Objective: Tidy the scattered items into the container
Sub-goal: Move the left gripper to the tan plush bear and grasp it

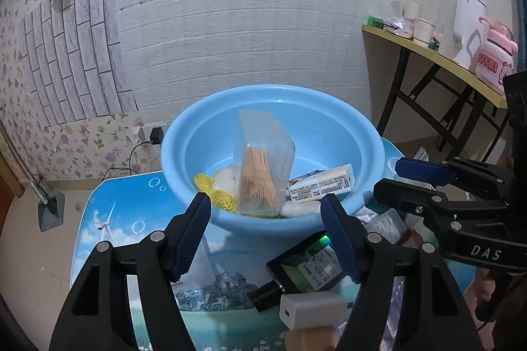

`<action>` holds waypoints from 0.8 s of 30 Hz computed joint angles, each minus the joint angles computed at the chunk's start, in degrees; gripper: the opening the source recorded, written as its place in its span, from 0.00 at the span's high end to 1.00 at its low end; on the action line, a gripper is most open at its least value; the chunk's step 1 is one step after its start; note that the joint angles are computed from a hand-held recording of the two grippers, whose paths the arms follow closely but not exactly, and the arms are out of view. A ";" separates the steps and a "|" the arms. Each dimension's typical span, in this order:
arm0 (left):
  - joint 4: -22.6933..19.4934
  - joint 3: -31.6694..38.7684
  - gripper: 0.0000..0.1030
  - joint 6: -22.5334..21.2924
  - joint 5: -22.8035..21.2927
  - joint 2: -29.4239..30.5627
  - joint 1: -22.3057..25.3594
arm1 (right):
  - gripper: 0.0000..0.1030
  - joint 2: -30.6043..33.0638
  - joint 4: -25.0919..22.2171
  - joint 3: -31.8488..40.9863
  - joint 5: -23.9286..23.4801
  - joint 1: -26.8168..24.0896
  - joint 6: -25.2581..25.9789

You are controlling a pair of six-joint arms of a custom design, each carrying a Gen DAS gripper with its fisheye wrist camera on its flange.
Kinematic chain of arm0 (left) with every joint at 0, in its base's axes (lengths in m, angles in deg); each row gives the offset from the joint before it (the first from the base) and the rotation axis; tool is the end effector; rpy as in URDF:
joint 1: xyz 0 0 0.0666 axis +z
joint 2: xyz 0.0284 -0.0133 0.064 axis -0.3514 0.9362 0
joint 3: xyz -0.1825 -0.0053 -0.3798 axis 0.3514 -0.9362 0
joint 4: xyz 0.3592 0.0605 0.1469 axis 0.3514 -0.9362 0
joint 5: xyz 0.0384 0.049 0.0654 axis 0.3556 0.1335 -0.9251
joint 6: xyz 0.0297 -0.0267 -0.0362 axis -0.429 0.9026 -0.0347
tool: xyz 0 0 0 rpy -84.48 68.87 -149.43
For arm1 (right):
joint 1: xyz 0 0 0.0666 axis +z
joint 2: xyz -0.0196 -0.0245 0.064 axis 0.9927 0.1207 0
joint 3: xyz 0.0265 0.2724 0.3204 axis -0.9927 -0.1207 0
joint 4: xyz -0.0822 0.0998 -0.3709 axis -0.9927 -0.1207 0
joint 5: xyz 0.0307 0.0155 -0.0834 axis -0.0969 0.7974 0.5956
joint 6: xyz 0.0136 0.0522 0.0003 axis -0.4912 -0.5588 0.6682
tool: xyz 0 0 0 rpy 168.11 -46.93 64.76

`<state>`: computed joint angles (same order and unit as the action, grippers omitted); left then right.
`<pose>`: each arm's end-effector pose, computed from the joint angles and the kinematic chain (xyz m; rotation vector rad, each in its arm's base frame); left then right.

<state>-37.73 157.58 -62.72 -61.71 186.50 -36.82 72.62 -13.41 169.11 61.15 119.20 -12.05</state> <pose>0.6649 -0.2087 0.3693 0.8929 2.1291 -0.4419 0.5795 0.4022 0.3421 0.2684 2.2152 0.1424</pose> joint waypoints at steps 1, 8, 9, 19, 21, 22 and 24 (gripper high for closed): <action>0.18 -0.39 0.33 0.18 0.06 -0.26 0.17 | 0.54 -0.05 -0.13 -0.08 0.08 0.06 -0.13; 0.37 -1.61 0.33 0.49 0.31 -1.16 1.10 | 0.54 -0.52 -1.61 -0.60 0.84 0.86 -1.21; 0.46 -1.86 0.33 0.43 0.39 -1.33 1.25 | 0.54 -0.66 -1.73 -0.74 1.00 1.03 -1.31; 0.57 -4.55 0.33 0.95 1.21 -2.70 3.09 | 0.54 -1.24 -3.68 -1.02 1.98 2.60 -2.57; 0.74 -5.61 0.32 0.70 1.29 -3.27 3.43 | 0.54 -1.37 -3.81 -1.29 2.07 2.93 -2.81; 0.79 -5.98 0.29 0.62 1.35 -3.47 3.59 | 0.54 -1.43 -3.98 -1.42 2.19 3.15 -2.96; 1.37 -7.23 0.26 0.70 1.49 -4.16 3.86 | 0.54 -1.63 -4.28 -1.71 2.29 3.47 -3.27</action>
<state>-36.36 150.35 -62.02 -60.22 182.34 -32.96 70.99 -17.69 167.39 63.44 122.66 -15.32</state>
